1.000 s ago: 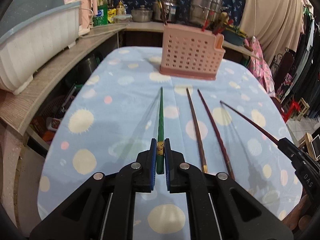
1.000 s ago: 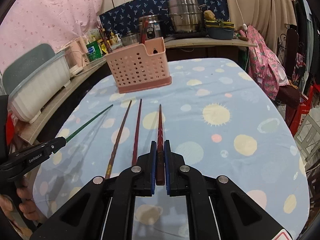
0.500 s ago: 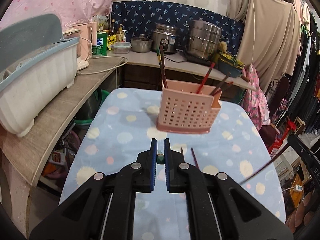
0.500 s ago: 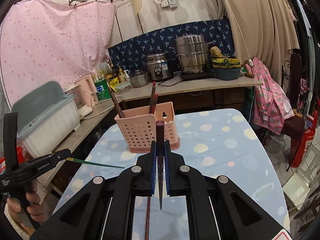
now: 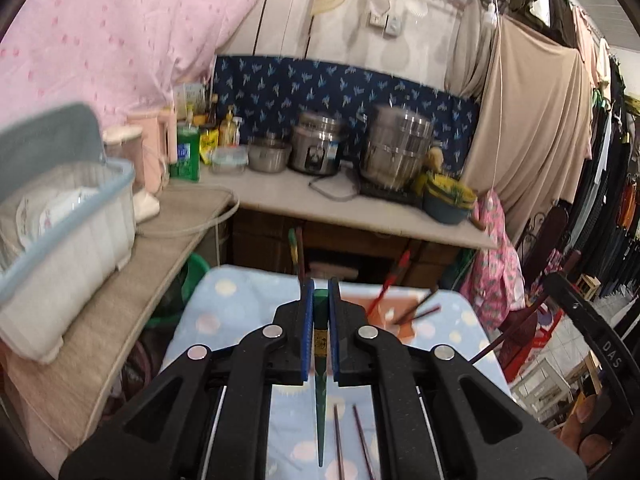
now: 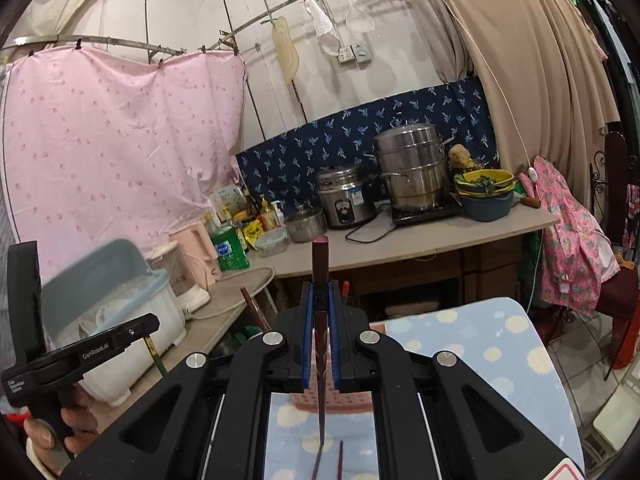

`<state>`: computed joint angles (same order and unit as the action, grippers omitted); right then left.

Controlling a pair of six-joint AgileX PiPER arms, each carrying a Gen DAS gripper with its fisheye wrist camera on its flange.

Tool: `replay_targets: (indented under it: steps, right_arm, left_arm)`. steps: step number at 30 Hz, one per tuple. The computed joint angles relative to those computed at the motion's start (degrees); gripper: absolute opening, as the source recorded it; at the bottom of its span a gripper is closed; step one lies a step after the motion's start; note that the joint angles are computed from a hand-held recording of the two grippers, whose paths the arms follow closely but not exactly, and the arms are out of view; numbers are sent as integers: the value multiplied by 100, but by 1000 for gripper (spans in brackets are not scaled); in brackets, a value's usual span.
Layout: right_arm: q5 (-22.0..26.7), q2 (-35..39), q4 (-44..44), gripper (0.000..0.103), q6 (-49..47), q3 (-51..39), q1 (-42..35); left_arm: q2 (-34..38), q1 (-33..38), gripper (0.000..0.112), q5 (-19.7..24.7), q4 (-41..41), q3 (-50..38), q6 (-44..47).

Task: Organize utensils
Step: 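Lift both held chopsticks and lower them into the pink holder, then open both grippers and bring them back over the last chopsticks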

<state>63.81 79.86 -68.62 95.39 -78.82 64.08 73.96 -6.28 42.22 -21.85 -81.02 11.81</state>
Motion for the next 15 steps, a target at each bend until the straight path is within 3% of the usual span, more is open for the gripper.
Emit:
replay_targets:
  steps: [4,10,15]
  right_arm:
    - [-635,316,143,7,-386,-635,-682]
    - [-1513,892,533,7,-716,-1305,-1590]
    - [-1737,1417,998,7,-1210,-1701,-1996]
  left_arm:
    - [414,-134,6,-123,176,-842,-394]
    - [1176,-478,6,-675,925,-1751,-1186]
    - [1843,-678,6,-679,1447,-2201,-1596]
